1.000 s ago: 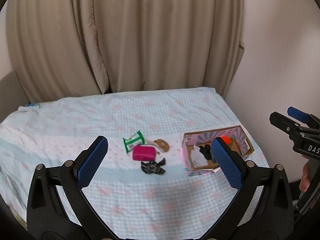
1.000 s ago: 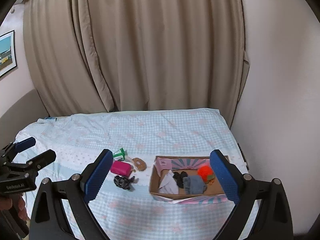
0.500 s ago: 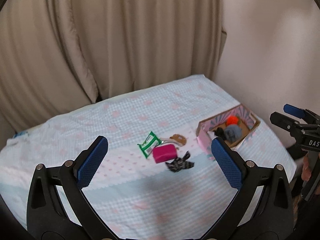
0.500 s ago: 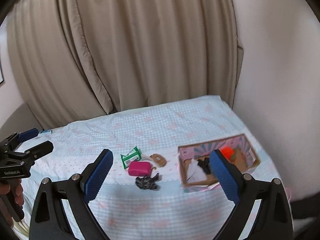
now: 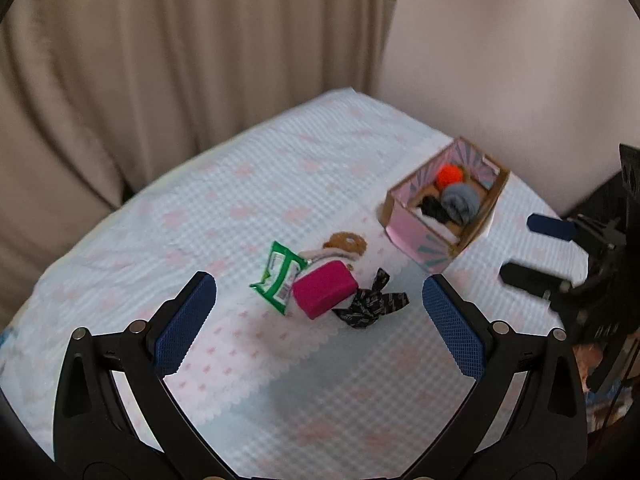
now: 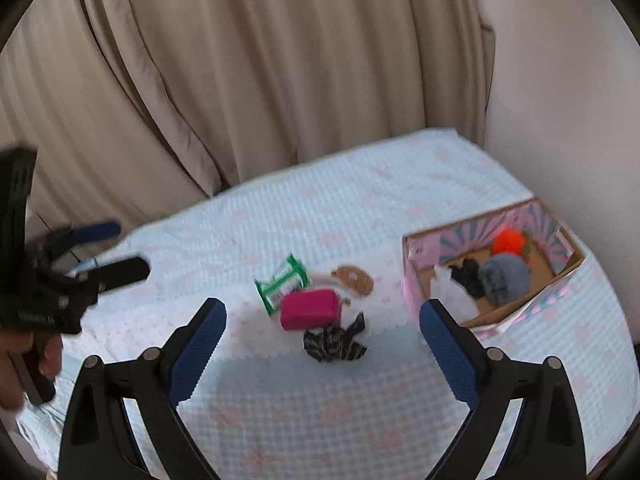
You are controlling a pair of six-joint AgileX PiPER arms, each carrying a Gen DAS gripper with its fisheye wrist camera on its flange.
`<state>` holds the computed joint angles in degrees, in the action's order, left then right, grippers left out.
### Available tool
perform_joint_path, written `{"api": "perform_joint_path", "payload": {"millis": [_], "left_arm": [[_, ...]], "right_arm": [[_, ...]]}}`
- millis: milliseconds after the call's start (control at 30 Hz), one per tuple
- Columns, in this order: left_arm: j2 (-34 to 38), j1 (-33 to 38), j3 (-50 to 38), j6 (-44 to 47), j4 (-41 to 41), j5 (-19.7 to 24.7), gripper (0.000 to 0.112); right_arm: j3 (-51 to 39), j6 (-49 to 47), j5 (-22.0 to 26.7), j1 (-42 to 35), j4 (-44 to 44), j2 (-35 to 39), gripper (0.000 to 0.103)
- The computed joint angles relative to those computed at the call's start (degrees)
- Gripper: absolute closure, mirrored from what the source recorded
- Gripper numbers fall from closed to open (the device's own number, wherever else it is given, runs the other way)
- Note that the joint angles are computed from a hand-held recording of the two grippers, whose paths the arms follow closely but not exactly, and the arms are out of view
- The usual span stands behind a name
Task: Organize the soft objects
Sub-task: 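Move both tools down toward the pink pouch and black scrunchie, then grasp the pink pouch with the left tool while the right tool grasps the black scrunchie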
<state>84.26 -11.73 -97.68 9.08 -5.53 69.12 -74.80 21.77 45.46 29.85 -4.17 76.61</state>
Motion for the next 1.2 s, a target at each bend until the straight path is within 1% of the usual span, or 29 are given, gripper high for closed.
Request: {"api": "perform_joint_path", "payload": {"millis": [133, 267, 433, 600, 733, 767, 800, 867, 967, 1067, 1133, 1200], "left_arm": [[7.8, 2.0, 0.0, 6.8, -3.7, -2.4, 0.009], [14.4, 1.5, 0.7, 13.0, -4.1, -5.0, 0.01], [23.4, 0.9, 0.0, 21.0, -5.8, -7.7, 0.011], [32.1, 0.2, -3.5, 24.8, -6.9, -8.4, 0.018], [37.3, -0.2, -5.8, 27.4, -7.3, -8.8, 0.023], [38.4, -0.5, -6.2, 28.0, -7.3, -8.9, 0.024], [39.1, -0.7, -6.3, 28.5, -7.1, -9.2, 0.025], [40.4, -1.0, -6.6, 29.3, -6.8, -9.5, 0.03], [42.2, -1.4, -7.0, 30.2, -6.1, -10.2, 0.032], [42.3, -1.9, -5.4, 32.2, -5.2, -13.0, 0.032], [42.6, -2.4, -5.3, 33.1, -4.3, -13.7, 0.032], [42.9, -3.1, -5.2, 33.7, -3.2, -14.1, 0.035]], "right_arm": [[4.3, -0.7, -6.3, 0.3, 0.9, 5.4, 0.006], [6.8, -0.2, -10.9, 0.6, -0.2, 11.4, 0.007], [8.2, 2.6, -15.9, 1.1, -2.5, 18.5, 0.007], [6.6, 4.7, -20.5, 2.0, -6.4, 26.6, 0.007], [5.2, 2.9, -23.0, 1.7, -6.3, 31.1, 0.007], [4.7, 1.6, -23.6, 1.7, -5.7, 32.4, 0.009], [4.3, 0.5, -23.8, 1.7, -5.1, 33.5, 0.011], [3.6, -1.1, -24.0, 1.8, -4.6, 34.9, 0.012], [2.9, -2.2, -25.1, 1.5, -4.3, 36.6, 0.012], [1.1, -5.3, -25.2, 1.0, -1.8, 38.6, 0.019], [0.4, -7.6, -25.4, 0.9, 0.2, 39.4, 0.021], [0.2, -8.4, -25.4, 1.3, 0.4, 39.8, 0.028]]}}
